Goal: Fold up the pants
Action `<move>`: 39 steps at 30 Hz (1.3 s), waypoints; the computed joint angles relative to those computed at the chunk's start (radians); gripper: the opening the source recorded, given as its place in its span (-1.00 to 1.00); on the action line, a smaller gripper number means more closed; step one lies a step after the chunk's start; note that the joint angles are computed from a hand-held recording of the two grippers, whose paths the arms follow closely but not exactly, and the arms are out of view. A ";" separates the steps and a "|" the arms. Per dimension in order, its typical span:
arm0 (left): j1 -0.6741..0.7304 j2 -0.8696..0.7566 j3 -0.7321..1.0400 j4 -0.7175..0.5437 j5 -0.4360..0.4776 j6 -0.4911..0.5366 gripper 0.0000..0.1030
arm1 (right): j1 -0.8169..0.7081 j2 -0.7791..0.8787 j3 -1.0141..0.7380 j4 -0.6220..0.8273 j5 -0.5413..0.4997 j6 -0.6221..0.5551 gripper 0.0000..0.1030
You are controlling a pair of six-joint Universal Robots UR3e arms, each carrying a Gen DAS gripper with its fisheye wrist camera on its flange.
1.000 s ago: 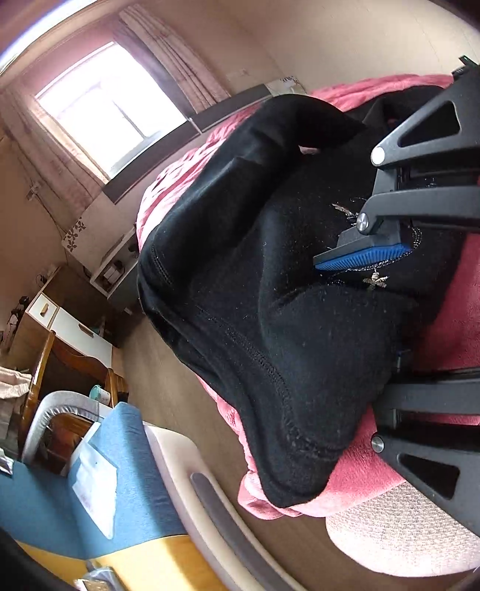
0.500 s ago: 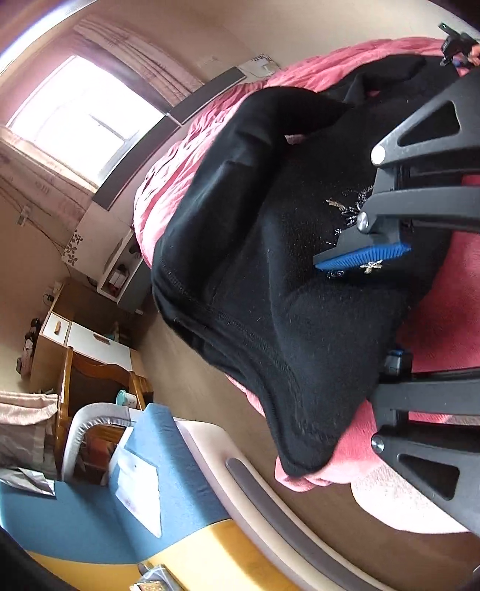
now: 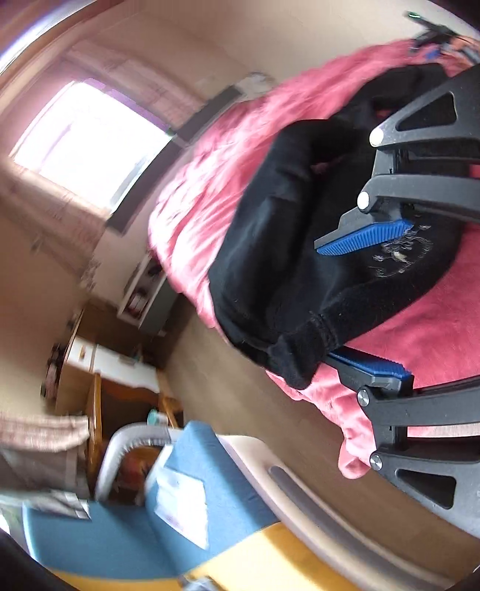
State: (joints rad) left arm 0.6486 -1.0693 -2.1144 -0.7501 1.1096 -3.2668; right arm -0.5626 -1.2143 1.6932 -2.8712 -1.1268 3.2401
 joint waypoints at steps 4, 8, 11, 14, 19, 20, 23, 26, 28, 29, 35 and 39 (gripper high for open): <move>0.165 0.191 -0.057 -0.177 0.025 0.100 0.00 | 0.045 0.031 -0.038 0.061 -0.029 -0.011 0.49; 0.299 0.298 -0.098 -0.217 0.087 0.094 0.00 | 0.015 0.013 -0.034 0.115 0.019 0.001 0.49; 0.221 0.165 -0.062 -0.103 0.069 0.007 0.02 | 0.040 0.015 -0.044 0.129 -0.022 0.030 0.49; 0.013 -0.086 0.018 0.141 0.136 -0.100 0.14 | 0.021 0.032 -0.050 0.136 0.006 0.074 0.49; -0.262 -0.496 0.347 0.211 0.236 -0.133 0.14 | -0.029 0.101 -0.072 0.062 0.182 0.195 -0.24; -0.301 -0.563 0.426 0.187 0.258 -0.136 0.14 | -0.024 0.128 -0.130 0.130 0.204 0.175 -0.72; -0.382 -0.723 0.640 0.103 0.270 -0.133 0.14 | -0.009 0.164 -0.235 0.239 0.221 0.150 -0.84; -0.445 -0.839 0.794 0.061 0.299 -0.105 0.14 | -0.053 0.151 -0.230 0.168 0.372 0.208 -0.86; -0.488 -0.898 0.868 0.060 0.363 -0.093 0.14 | -0.091 0.125 -0.199 0.059 0.426 0.290 -0.87; -0.506 -0.925 0.896 0.067 0.393 -0.088 0.14 | -0.118 0.114 -0.179 -0.008 0.456 0.355 -0.87; -0.531 -1.016 0.957 0.076 0.450 -0.076 0.14 | -0.241 0.157 -0.120 -0.472 0.622 0.836 -0.87; -0.520 -0.997 0.863 0.141 0.473 -0.102 0.14 | -0.241 0.174 -0.123 -0.586 0.569 0.982 -0.87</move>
